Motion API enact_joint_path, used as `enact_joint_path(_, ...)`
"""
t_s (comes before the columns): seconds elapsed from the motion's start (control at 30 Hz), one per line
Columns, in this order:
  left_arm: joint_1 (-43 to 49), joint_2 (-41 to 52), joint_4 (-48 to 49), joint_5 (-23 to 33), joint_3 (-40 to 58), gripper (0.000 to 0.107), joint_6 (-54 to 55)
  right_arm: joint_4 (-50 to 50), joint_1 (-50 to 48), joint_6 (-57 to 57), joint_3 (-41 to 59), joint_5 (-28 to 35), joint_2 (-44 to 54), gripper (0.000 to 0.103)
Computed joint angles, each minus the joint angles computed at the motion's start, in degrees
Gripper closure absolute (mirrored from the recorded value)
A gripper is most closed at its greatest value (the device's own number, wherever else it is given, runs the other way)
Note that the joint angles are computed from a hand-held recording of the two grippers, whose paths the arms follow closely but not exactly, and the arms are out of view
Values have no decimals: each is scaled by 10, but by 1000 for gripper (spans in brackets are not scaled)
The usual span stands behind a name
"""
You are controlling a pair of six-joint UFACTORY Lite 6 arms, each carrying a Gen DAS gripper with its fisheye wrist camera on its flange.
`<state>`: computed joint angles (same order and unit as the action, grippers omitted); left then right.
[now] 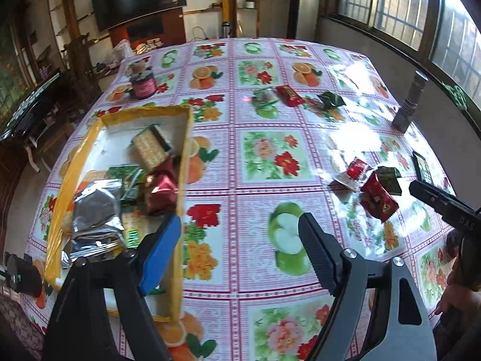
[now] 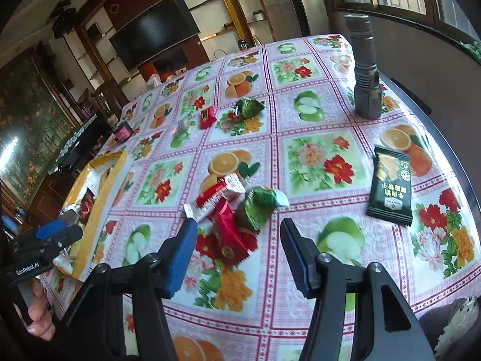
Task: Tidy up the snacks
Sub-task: 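Withdraw both grippers to the remaining candies on the table, then grasp the red-and-white candy with the left gripper while the right gripper grasps the green candy bag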
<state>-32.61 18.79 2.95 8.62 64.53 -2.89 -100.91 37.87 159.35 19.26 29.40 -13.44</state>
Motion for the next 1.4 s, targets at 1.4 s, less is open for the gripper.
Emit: enact_joint_path(1.4, -137, 524, -83, 312, 732, 26, 128, -333, -225, 182, 78, -80, 162, 74)
